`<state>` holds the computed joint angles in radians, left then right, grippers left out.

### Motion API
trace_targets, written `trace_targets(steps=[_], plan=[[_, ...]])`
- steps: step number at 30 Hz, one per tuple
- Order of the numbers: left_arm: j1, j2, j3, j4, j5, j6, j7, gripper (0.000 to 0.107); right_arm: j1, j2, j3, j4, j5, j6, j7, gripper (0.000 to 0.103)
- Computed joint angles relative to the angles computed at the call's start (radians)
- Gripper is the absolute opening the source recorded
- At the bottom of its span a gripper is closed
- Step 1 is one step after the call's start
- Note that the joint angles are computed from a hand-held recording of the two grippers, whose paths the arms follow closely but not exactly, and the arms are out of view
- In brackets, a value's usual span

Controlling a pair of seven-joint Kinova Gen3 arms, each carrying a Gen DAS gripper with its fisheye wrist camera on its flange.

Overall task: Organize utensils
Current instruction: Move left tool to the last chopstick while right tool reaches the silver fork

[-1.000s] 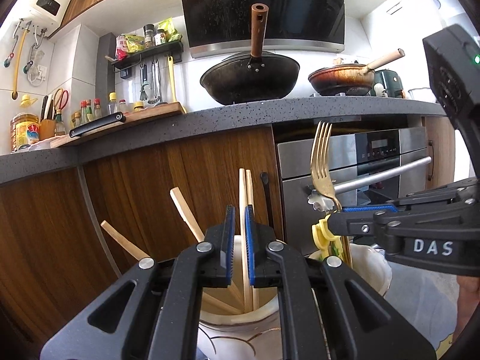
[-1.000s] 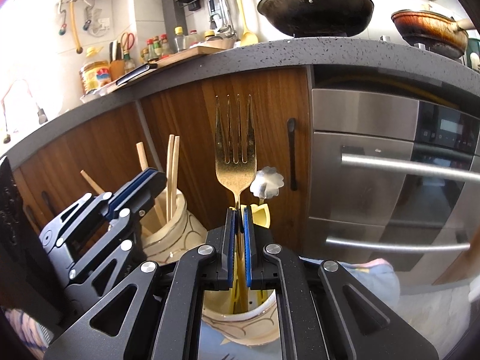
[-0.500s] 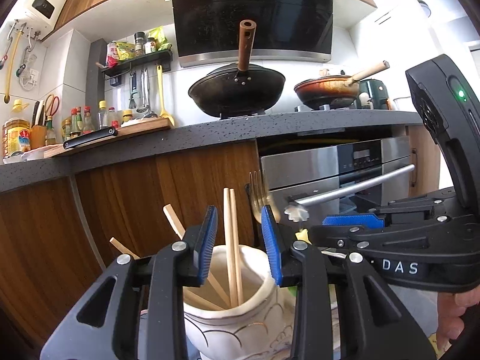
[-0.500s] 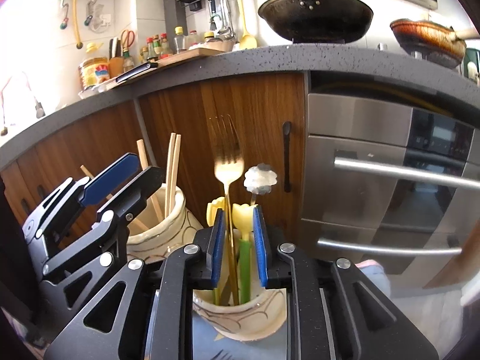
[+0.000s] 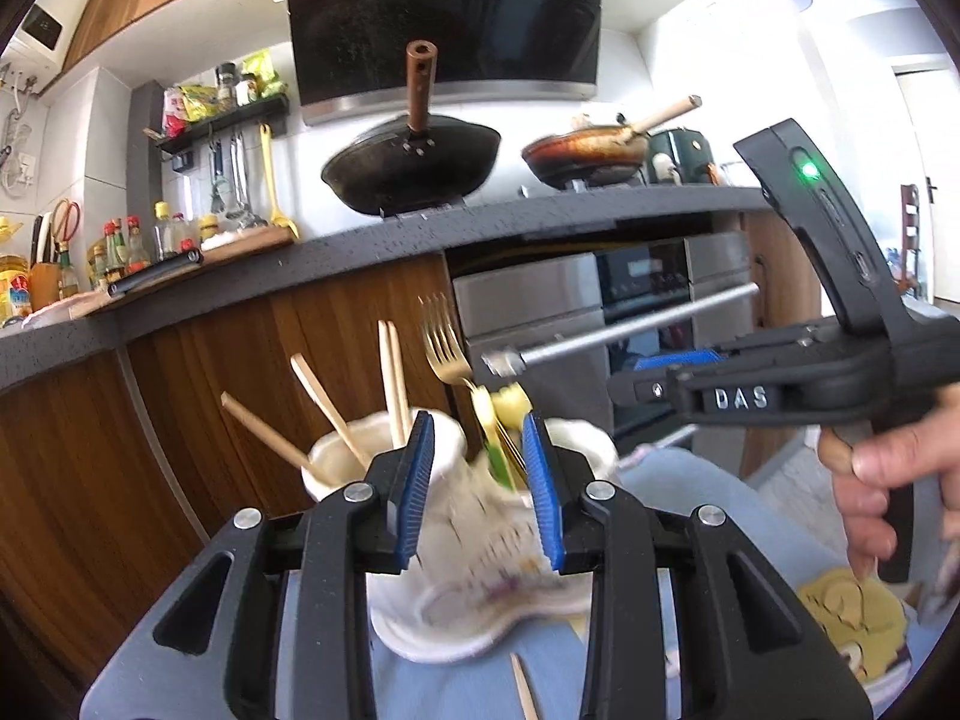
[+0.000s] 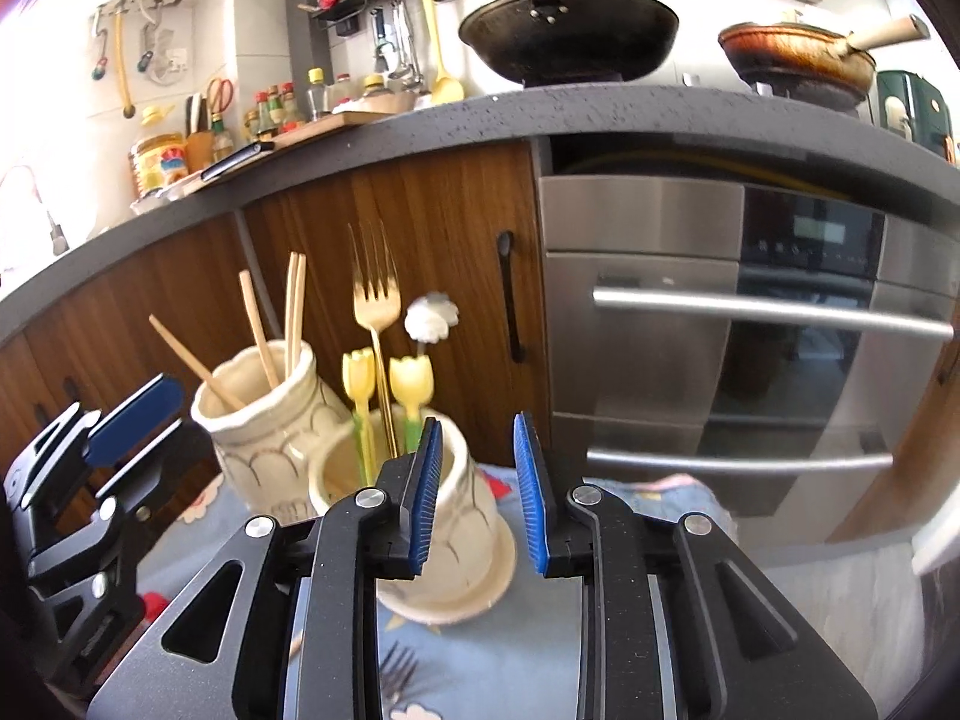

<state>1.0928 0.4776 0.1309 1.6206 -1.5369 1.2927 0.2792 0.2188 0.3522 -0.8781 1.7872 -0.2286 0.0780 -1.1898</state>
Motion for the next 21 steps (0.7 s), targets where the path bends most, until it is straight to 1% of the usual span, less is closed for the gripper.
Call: trace_targets(steps=[9, 11, 13, 15, 19, 21], plan=[[0.01, -0.015, 0.033, 0.042, 0.132, -0.032, 0.003, 0.031, -0.003, -0.025, 0.036, 0.068, -0.006, 0.005, -0.02, 0.028], [0.003, -0.025, 0.037, 0.048, 0.163, -0.048, 0.0, 0.031, 0.016, -0.022, 0.019, 0.078, -0.015, 0.01, -0.015, 0.028], [-0.016, -0.034, 0.044, 0.048, 0.215, -0.079, -0.024, 0.031, 0.011, -0.025, 0.027, 0.092, -0.023, 0.013, -0.013, 0.029], [-0.046, -0.049, 0.049, 0.058, 0.273, -0.138, -0.042, 0.031, 0.006, -0.025, 0.031, 0.103, -0.033, 0.023, -0.01, 0.03], [-0.103, -0.067, 0.051, 0.071, 0.388, -0.254, -0.102, 0.031, -0.041, -0.039, 0.074, 0.127, -0.06, 0.038, -0.003, 0.032], [-0.11, -0.072, 0.04, 0.07, 0.425, -0.281, -0.133, 0.031, -0.054, -0.043, 0.085, 0.138, -0.073, 0.045, 0.01, 0.035]])
